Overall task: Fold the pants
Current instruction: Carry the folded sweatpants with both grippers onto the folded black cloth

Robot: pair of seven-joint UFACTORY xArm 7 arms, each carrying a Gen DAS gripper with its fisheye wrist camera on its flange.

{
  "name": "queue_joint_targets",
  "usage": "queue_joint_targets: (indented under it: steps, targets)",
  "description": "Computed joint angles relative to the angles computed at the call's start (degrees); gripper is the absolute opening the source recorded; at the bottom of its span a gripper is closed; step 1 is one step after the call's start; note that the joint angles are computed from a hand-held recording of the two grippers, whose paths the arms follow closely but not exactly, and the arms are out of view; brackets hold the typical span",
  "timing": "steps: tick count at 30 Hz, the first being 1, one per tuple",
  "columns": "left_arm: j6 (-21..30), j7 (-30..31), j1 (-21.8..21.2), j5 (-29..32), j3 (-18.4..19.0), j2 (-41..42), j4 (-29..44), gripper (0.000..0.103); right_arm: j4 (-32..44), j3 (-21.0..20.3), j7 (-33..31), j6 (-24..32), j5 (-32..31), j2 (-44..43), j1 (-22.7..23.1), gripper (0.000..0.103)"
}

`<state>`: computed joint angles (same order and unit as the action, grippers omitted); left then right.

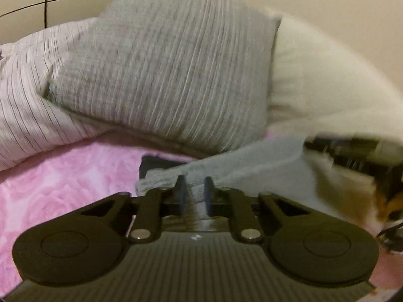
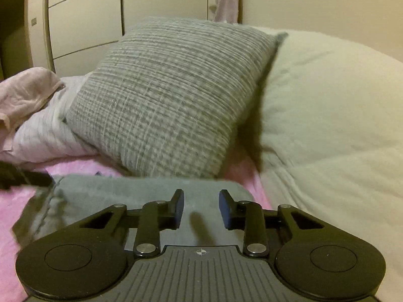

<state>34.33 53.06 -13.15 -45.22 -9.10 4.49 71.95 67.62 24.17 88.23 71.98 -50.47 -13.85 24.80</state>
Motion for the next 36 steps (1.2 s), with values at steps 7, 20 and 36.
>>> queue_joint_targets:
  steps: [7,20,36]
  targets:
    - [-10.06,9.77,-0.02,-4.17,-3.05,4.39,-1.52,0.014,-2.57,-3.32,-6.58,-1.49,3.66,2.72,-0.03,0.027]
    - [3.47,6.65,0.82,-6.69,3.96,-12.96,-11.46,0.015,3.15,7.41,6.41,7.96,8.82,-3.61,2.83,0.027]
    - [7.62,-13.11,-1.56,10.49,6.26,-20.14,-15.96,0.022,16.56,4.42,12.87,17.87,10.10,10.08,14.97,0.060]
